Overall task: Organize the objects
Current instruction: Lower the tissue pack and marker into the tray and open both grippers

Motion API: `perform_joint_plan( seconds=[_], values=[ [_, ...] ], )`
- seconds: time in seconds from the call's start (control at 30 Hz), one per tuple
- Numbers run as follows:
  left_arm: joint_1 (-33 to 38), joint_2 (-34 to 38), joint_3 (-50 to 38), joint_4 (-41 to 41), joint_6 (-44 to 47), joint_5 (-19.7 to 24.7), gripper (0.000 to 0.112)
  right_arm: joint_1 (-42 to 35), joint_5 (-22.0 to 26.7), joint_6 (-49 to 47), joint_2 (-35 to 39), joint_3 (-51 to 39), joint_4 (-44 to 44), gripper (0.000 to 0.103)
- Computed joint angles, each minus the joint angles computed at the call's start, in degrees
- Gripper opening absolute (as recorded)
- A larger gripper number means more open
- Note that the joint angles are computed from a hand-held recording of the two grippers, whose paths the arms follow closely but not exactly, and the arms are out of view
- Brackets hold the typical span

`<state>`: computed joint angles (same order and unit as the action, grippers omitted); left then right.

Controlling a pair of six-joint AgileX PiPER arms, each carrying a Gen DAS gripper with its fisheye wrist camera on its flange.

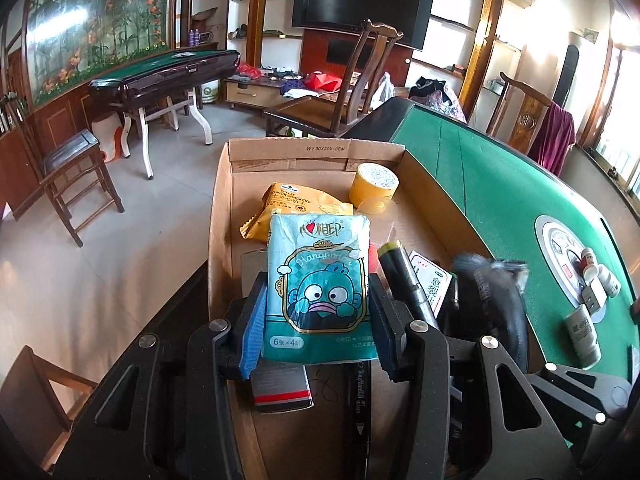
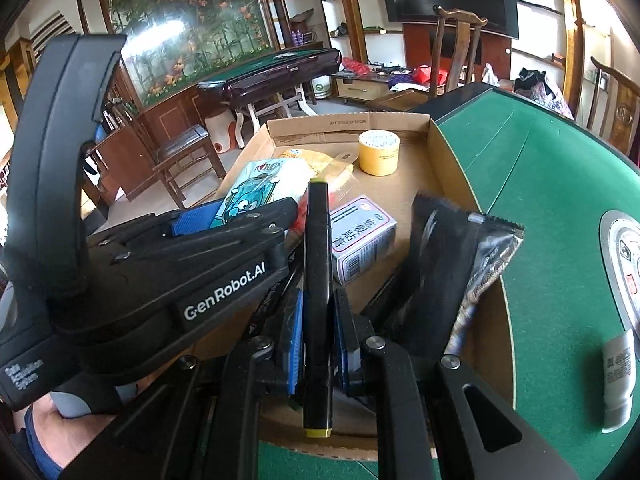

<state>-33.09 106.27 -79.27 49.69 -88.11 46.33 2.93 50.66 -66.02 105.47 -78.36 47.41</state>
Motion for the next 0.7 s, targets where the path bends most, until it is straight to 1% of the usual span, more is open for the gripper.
perform_joint_plan(
  seconds=[0.13,0.33,0.47,0.57,0.67,0.7],
  values=[
    [0.3,0.1,-0.2,-0.7,0.7,-0.1,0.047,1.6,-2.7,-0.3,0.2,-0.1,-0.3,0.013],
    [0.3,-0.2,-0.2,-1.5,1.5,0.0,0.047,2.4,-4.6,1.3,1.8,-1.9,-1.2,0.013],
    [0.2,-0.1,-0.4,-1.8,1.9,0.2,0.047,3.0,-6.2,1.1,1.9,-1.5,-1.6,0.013],
    [0.1,-0.1,-0.5,-2.2,2.5,0.4,0.048,2.7,-5.4,1.0,2.3,-2.2,-1.6,0.013],
    [0.0,-0.1,-0.7,-2.6,2.6,1.0,0.050,1.5,-1.9,2.4,3.3,-4.3,-1.0,0.014],
    [0.0,-0.1,-0.7,-2.7,2.6,1.0,0.050,1.2,-1.4,2.1,3.2,-4.3,-0.6,0.014]
  ],
)
